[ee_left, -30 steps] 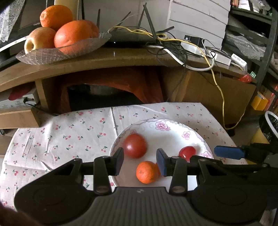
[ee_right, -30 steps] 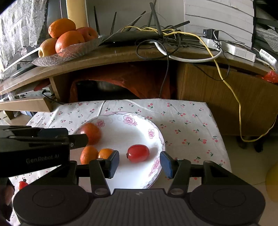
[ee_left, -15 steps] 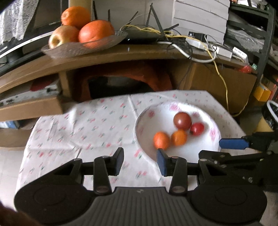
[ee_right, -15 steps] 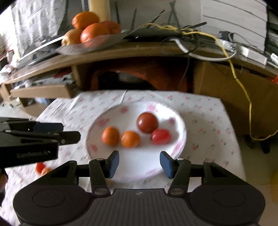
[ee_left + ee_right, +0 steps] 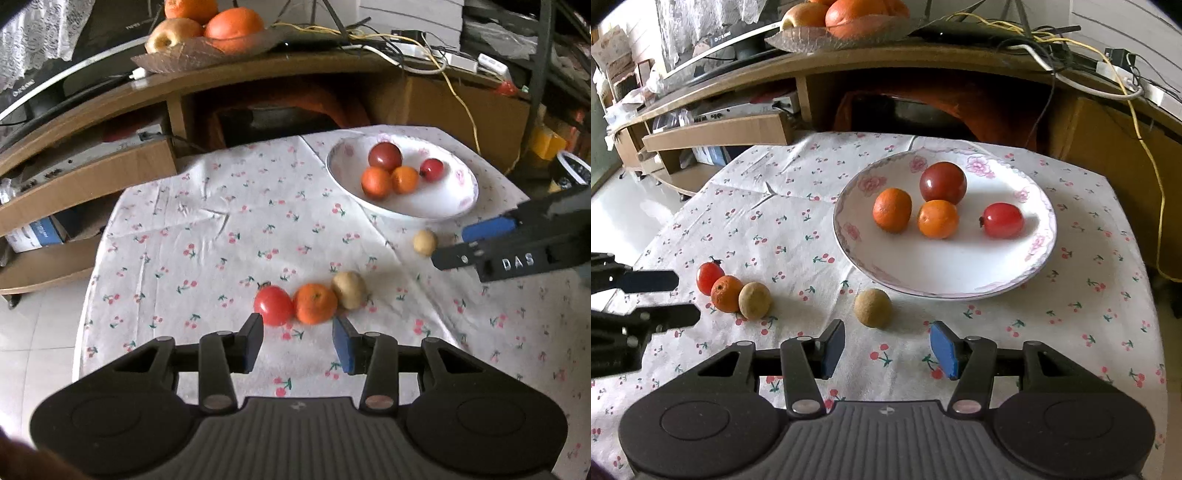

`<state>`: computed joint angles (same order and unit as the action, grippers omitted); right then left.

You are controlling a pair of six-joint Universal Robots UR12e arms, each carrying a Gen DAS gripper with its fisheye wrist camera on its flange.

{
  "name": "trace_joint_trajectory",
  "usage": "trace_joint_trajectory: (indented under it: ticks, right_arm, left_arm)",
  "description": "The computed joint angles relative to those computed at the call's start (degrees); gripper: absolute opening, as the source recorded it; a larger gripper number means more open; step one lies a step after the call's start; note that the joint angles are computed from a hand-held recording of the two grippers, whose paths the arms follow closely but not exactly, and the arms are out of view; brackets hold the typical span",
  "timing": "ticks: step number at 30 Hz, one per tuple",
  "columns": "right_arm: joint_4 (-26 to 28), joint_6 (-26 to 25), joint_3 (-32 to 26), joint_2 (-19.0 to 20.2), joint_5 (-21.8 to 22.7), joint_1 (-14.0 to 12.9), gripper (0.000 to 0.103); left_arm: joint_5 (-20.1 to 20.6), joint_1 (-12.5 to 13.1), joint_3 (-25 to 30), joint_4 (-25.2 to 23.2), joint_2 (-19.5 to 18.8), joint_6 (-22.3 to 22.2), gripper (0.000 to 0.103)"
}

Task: Organize fruits
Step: 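Grasp the small red tomato with the left tool while the right grasps a kiwi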

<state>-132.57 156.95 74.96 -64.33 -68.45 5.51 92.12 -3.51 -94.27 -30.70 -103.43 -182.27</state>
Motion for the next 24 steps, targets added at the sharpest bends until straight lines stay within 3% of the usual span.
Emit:
trace_joint_trajectory:
  ticks: [6, 12, 16, 21, 24]
  right_arm:
    - [-0.89, -0.34, 0.13, 0.46, -0.12, 0.29, 0.052]
    - [-1.45, -1.07, 0.15, 0.72, 0.90, 0.33, 0.052]
    - [-2.41, -1.79, 0.35, 0.82, 0.73, 0.56, 0.050]
    - [-1.41, -1.75, -0.40, 1.13, 1.81, 0.22, 0.025]
    - [-1.39, -1.97, -0.37, 1.07, 1.93, 0.05, 0.024]
  left_arm:
    - [0.59, 0.79, -0.62, 3.25, -0.96, 2.43, 0.047]
    - [-3.90, 2.47, -1.40, 6.66, -1.43, 7.17, 0.047]
    - [-8.23, 3.46, -0.91, 6.83, -2.15, 7.89, 0.047]
    - [-10.85, 4.11, -0.63, 3.82, -2.10, 8.39, 0.045]
    - [-10.67, 4.02, -0.63, 4.19, -2.37, 7.69, 0.044]
